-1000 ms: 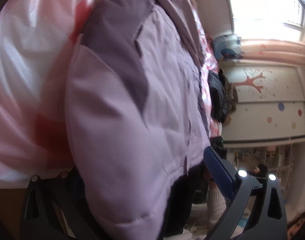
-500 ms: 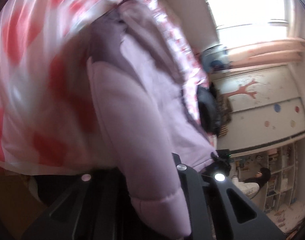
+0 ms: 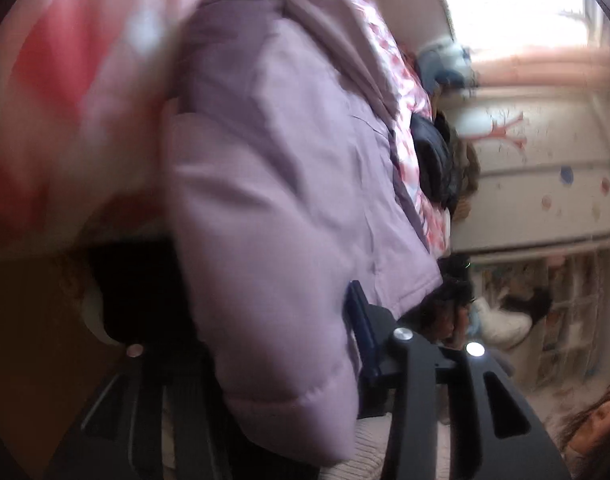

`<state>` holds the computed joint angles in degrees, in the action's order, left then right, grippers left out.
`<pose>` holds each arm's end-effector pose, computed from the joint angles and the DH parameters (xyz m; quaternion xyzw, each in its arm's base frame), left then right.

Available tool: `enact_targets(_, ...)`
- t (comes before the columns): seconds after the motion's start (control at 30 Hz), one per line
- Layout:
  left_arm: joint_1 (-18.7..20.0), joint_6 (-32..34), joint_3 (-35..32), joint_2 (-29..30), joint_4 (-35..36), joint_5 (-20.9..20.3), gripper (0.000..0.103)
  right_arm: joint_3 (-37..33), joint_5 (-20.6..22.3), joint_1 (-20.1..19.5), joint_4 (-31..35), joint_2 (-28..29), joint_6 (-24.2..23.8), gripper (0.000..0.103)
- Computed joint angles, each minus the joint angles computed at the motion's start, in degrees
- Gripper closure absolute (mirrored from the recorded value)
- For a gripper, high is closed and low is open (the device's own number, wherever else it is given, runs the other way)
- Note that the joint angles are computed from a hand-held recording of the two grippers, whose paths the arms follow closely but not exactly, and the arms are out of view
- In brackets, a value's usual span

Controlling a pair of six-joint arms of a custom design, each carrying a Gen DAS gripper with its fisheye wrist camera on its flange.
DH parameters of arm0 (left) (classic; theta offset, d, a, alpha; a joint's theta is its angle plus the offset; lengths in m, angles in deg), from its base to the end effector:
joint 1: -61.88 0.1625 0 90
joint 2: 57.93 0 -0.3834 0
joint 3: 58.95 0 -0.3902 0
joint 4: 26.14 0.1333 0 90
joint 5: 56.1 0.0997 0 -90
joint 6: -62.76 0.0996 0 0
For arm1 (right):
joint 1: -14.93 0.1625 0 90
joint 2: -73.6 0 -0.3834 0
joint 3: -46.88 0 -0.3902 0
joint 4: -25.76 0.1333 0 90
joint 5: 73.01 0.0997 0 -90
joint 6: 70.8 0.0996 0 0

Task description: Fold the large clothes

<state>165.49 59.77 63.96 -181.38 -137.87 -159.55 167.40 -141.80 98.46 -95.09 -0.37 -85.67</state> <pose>0.1795 -0.2733 0.4342 0.1183 -0.9675 0.2016 0.0967 0.1181 -0.4613 0.1313 -0.0462 0.9729 0.0982 0.2040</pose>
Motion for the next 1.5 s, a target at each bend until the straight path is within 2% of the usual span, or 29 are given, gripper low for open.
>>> enact_targets(0.03,3.09,0.97,-0.02,0.8,-1.51,-3.39,0.043,-0.01,1.57,-1.02,0.43,0.17,-0.69,0.016)
enact_targets(0.07,4.98,1.14,0.14,0.93,-3.7,-4.92,0.028,-0.36,2.03,-1.35,0.4,0.37,-1.1,0.008)
enact_targets(0.17,6.77,3.03,-1.47,2.66,-4.49,-8.33,0.018,-4.15,1.94,-0.22,1.85,3.4,-1.67,0.007)
enact_targets(0.23,5.64,3.11,-2.49,4.16,-4.49,-6.98,0.012,-7.45,-0.34,0.65,3.42,6.56,-1.1,0.007)
enact_targets(0.33,4.89,2.47,-3.28,6.74,-3.83,-6.04,0.011,-10.38,-1.92,1.66,3.82,11.28,0.91,0.007)
enact_targets(0.37,3.56,1.2,-2.46,7.17,-4.26,-5.03,0.011,-10.4,-1.78,1.64,3.72,12.08,0.85,0.007)
enact_targets(0.5,3.31,1.87,-1.56,7.81,-3.92,-3.95,0.011,-9.06,-1.13,1.21,2.46,13.0,-1.63,0.008)
enact_targets(0.57,2.68,0.33,-0.58,6.9,-5.73,-2.53,0.011,-7.21,-0.9,0.5,-0.37,11.39,-2.69,0.024)
enact_targets(0.6,2.6,-0.32,-0.2,6.51,-6.6,-1.86,0.013,-6.34,-0.85,0.42,-2.35,11.2,-2.58,0.052)
enact_targets(0.63,2.43,-0.36,0.26,6.05,-7.38,-1.21,0.035,-5.56,-1.26,0.08,-3.78,10.42,-2.37,0.07)
enact_targets(0.67,2.01,-0.03,0.02,6.22,-6.59,-0.03,0.064,-5.01,-1.65,0.4,-5.01,10.32,-2.02,0.073)
enact_targets(0.77,-1.26,-2.13,1.78,4.15,-7.84,4.08,0.079,-3.03,-3.84,1.96,-8.66,9.09,-1.94,0.08)
enact_targets(0.83,-3.98,-4.0,2.73,2.08,-8.8,6.85,0.086,-1.31,-2.5,2.77,-11.0,7.73,-1.59,0.082)
enact_targets(0.9,-4.77,-4.39,2.92,0.76,-9.75,6.55,0.089,0.62,1.41,2.93,-13.04,5.82,-2.61,0.082)
enact_targets(1.0,-10.21,-5.99,2.9,-3.55,-8.96,7.43,0.09,2.11,4.88,4.06,-13.26,2.64,-4.32,0.083)
enact_targets(1.13,-19.21,-8.38,2.72,-9.31,-4.67,10.08,0.09,3.56,5.95,4.5,-8.23,-3.55,-7.92,0.083)
enact_targets(1.17,-19.78,-7.8,2.45,-10.29,-2.6,10.29,0.09,3.75,5.67,4.15,-6.07,-4.96,-8.73,0.083)
enact_targets(1.23,-17.88,-5.86,1.99,-10.33,0.23,9.07,0.089,4.29,3.87,3.6,-3.71,-6.2,-9.04,0.079)
enact_targets(1.27,-14.34,-3.3,1.57,-9.07,2.37,6.38,0.085,4.58,2.65,2.03,-1.27,-6.4,-9.29,0.076)
enact_targets(1.3,-11.02,-1.13,1.2,-7.58,4.04,4.66,0.082,4.41,2.04,1.33,0.33,-6.22,-9.14,0.067)
enact_targets(1.33,-7.15,1.06,1.06,-5.67,5.57,3.19,0.073,4.47,1.04,0.23,1.72,-5.5,-9.18,0.055)
enact_targets(1.37,-4.88,2.25,1.08,-4.37,5.81,2.27,0.062,4.42,0.48,-0.92,2.92,-4.47,-9.35,0.051)
enact_targets(1.4,-1.69,3.94,1.13,-3.17,5.56,0.66,0.055,4.32,0.39,-2.09,4.36,-3.53,-10.38,0.047)
enact_targets(1.43,1.79,5.43,1.03,-2.13,5.01,-1.63,0.039,4.63,0.22,-2.71,4.32,-3.23,-10.58,0.045)
enact_targets(1.47,2.87,5.31,1.66,-1.91,3.59,-2.94,0.031,4.84,0.46,-3.78,4.5,-2.69,-10.8,0.043)
enact_targets(1.5,4.73,6.14,1.86,-1.46,2.7,-4.39,0.028,4.96,1.31,-4.8,5.07,-2.45,-11.3,0.039)
